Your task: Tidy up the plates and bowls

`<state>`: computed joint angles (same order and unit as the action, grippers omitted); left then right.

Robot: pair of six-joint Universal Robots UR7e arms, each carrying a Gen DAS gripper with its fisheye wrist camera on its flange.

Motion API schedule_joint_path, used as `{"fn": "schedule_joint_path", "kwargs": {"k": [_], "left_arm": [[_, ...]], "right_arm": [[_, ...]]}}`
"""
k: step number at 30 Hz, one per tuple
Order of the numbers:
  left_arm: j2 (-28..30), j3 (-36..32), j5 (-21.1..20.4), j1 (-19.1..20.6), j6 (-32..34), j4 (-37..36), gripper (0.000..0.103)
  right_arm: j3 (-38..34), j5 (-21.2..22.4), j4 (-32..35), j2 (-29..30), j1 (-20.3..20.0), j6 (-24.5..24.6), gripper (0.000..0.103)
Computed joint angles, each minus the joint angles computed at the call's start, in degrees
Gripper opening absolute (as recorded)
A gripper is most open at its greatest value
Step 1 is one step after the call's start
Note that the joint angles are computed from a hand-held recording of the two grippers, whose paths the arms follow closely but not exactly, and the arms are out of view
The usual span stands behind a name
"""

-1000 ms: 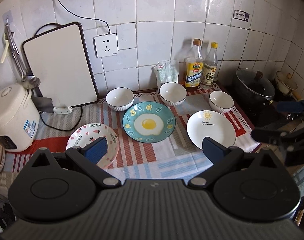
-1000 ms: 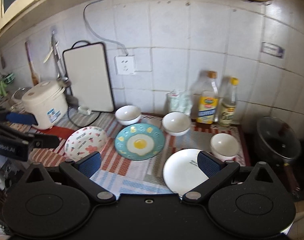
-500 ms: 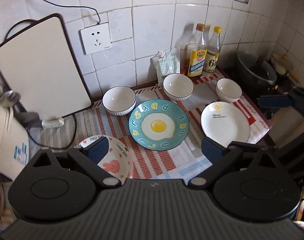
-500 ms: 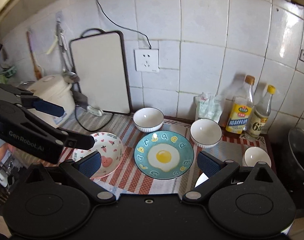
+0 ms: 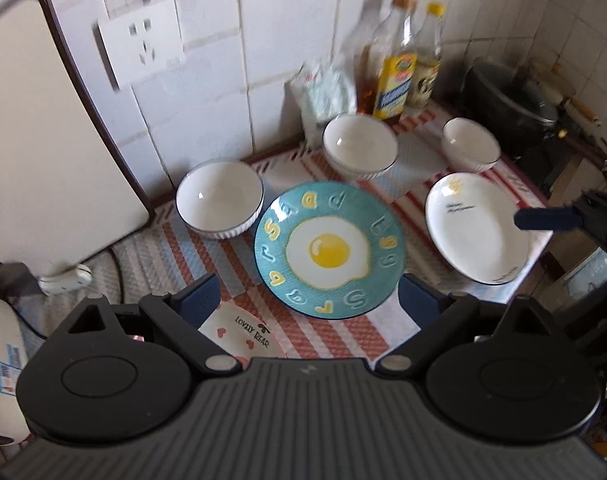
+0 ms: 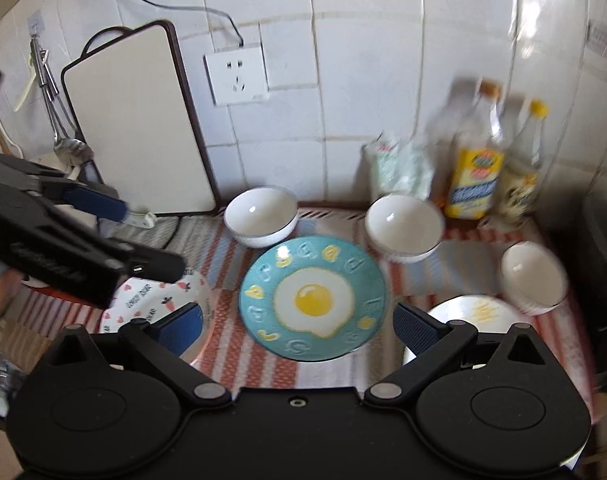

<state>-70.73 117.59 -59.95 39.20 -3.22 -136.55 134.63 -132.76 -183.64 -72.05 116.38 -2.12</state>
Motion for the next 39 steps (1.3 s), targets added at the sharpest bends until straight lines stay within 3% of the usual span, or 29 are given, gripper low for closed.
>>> {"fn": "schedule_joint_path", "kwargs": {"k": [4,8,12,16,21,23,24,25,30,39], "left_arm": [[5.42,-3.03,-1.57,4.38,2.05,-1.59,0.096],[11.09,-5.33,0.21,7.71,5.22,-3.80,0.094],[16.09,-6.64,3.62,10.23,8.97,-8.09,0.076],[18.67,-9.09,2.27,12.88,8.86,-7.42,0.059],[20.38,-11.82,-0.37,15.08,7.66,-3.93,0.020],[20.96,-12.15,-0.51,15.51,7.19,-3.61,0.018],[21.28,-12.24,0.17,15.52,6.40,-3.33,0.018],[21.31,-12.19,0.01,15.57,5.66,-3.40,0.018],[22.19,-12.13,-1.10,16.42,5.54,-5.96,0.018],[21.67,-7.41,-1.06,16.08,10.61,-16.42,0.020]], "right_arm": [[0.77,2.38,-5.83,3.47,-4.23,0.52,0.098],[1.03,3.88,-9.12,6.78,-7.88,1.42,0.094],[0.75,5.21,-9.68,9.25,-11.82,4.10,0.078],[0.70,6.64,-10.19,10.15,-15.61,8.26,0.062],[0.06,6.91,-10.48,12.42,-18.21,9.54,0.051],[-0.10,7.95,-9.47,12.51,-19.16,11.94,0.038],[-0.23,9.06,-7.79,11.99,-19.82,14.22,0.024],[-0.12,10.44,-7.80,11.60,-20.48,16.05,0.022],[-0.14,9.34,-10.51,12.94,-20.69,20.50,0.020],[-1.94,7.11,-16.55,17.50,-21.22,20.03,0.022]]}}
